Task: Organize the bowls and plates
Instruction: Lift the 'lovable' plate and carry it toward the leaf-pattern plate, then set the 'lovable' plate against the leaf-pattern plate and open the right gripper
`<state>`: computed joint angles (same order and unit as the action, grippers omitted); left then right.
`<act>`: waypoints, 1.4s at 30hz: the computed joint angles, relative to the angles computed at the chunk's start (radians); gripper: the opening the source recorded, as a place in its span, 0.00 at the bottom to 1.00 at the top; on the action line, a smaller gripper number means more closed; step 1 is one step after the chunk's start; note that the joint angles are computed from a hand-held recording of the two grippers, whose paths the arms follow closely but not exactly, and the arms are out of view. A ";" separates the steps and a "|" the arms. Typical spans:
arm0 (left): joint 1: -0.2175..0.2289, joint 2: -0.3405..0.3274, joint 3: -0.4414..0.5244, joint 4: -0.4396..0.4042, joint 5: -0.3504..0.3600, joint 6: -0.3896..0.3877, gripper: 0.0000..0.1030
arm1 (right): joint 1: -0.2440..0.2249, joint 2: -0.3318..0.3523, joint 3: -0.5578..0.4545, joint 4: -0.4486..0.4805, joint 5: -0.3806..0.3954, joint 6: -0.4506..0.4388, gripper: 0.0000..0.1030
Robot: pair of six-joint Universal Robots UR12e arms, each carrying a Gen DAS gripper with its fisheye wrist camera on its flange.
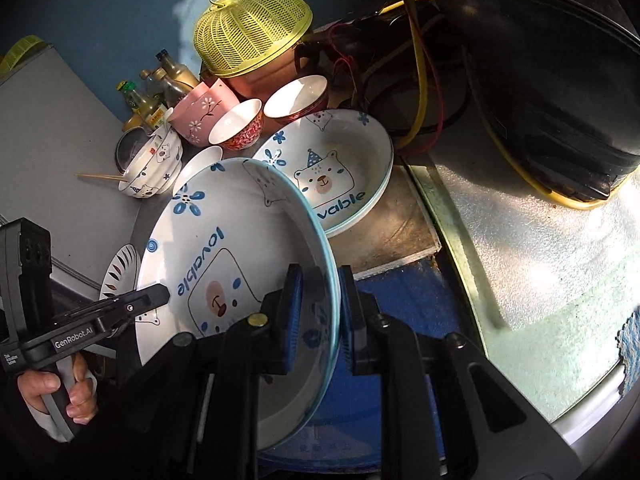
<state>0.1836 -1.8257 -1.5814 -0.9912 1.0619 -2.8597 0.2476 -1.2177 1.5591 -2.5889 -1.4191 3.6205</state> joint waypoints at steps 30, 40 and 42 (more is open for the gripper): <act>0.207 0.007 -0.056 0.158 0.084 -0.240 0.09 | 0.136 0.292 -0.461 0.248 0.153 -0.236 0.18; 0.275 -0.004 -0.069 0.210 0.150 -0.341 0.09 | 0.181 0.446 -0.712 0.397 0.239 -0.353 0.18; 0.286 -0.005 -0.072 0.213 0.162 -0.358 0.09 | 0.190 0.474 -0.758 0.429 0.252 -0.375 0.18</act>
<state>0.4696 -1.8309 -1.6529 -0.7779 1.2237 -3.2175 0.4375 -0.7432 0.8010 -2.1597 -1.1667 3.2454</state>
